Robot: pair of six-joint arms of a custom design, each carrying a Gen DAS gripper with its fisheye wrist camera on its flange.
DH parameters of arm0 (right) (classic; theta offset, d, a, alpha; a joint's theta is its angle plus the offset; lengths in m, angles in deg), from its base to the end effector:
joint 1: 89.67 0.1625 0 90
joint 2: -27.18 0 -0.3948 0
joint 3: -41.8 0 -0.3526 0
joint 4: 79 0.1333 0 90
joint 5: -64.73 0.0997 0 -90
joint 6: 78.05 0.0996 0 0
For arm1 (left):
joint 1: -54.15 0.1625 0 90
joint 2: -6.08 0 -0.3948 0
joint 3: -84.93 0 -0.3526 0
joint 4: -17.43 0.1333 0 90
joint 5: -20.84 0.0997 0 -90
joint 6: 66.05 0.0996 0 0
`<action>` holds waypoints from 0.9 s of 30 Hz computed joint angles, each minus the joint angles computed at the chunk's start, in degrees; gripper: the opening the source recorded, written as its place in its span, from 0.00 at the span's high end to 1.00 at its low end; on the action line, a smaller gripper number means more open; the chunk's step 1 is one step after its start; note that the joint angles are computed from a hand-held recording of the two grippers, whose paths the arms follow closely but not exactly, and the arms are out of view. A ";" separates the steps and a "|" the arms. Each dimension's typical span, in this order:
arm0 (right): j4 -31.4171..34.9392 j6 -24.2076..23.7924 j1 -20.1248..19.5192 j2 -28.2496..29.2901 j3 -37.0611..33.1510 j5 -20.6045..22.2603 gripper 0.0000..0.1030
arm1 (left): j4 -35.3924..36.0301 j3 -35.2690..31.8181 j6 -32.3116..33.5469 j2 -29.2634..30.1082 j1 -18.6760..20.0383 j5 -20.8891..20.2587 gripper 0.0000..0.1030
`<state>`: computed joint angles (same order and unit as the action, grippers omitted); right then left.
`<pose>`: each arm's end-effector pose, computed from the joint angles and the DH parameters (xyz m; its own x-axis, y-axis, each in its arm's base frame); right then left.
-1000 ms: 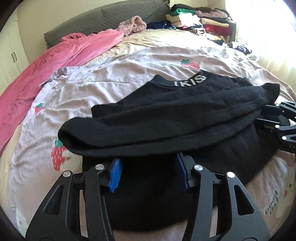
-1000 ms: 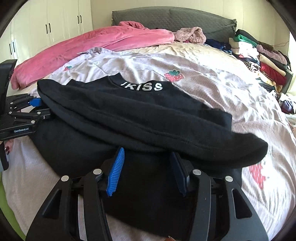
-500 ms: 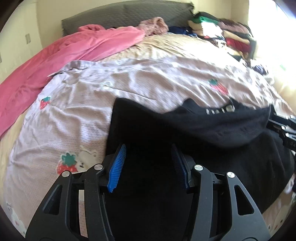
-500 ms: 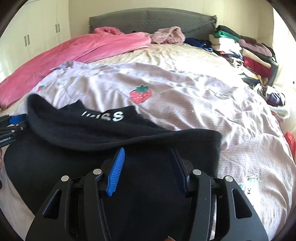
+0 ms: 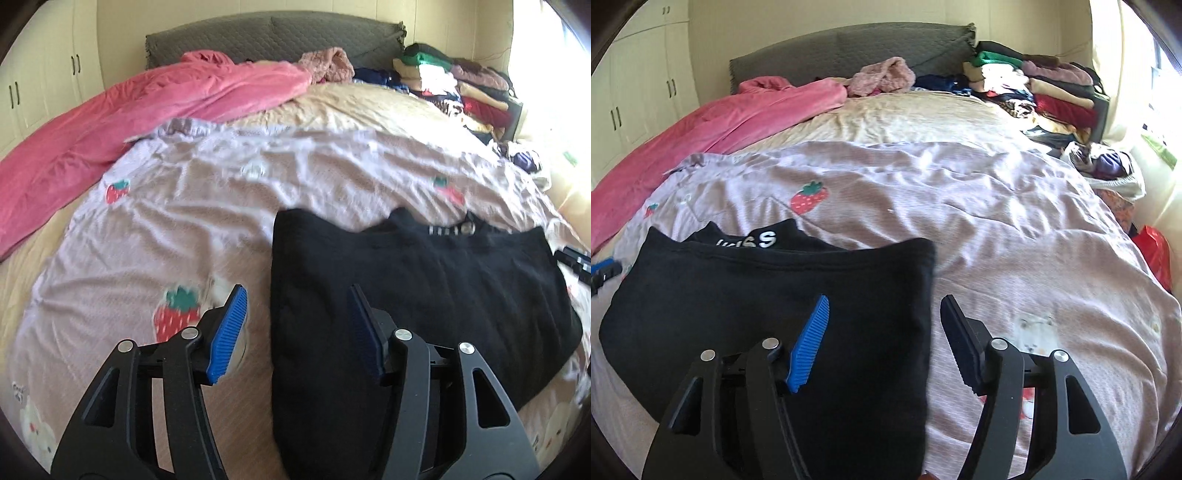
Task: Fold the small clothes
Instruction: 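Grasp the folded edge with the left tool and fold it over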
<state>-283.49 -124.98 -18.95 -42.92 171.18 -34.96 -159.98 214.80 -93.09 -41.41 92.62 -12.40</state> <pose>-0.0393 -0.4651 0.2565 -0.7419 -0.0821 0.6655 -0.5177 0.7009 -0.4907 -0.1922 -0.4294 0.0584 -0.7094 0.0599 -0.7022 0.5135 0.7263 -0.4569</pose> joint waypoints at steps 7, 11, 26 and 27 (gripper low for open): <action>5.64 3.19 -0.60 0.81 -2.84 -1.93 0.40 | 3.08 1.50 -5.79 -0.39 1.38 -2.26 0.49; 6.69 4.89 -0.16 2.26 -3.86 -2.42 0.40 | 2.79 0.96 -5.76 -0.11 2.24 -3.16 0.49; 3.73 3.11 0.13 2.94 -4.59 -4.44 0.94 | 2.45 0.22 -3.15 0.58 2.30 -4.33 0.96; 3.76 3.06 0.22 3.86 -5.06 -5.75 0.94 | 2.93 0.11 -3.45 0.75 2.23 -4.22 0.96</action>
<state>-279.73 -121.92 -18.73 -39.06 166.12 -40.71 -157.05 214.91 -96.54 -40.66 94.85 -16.61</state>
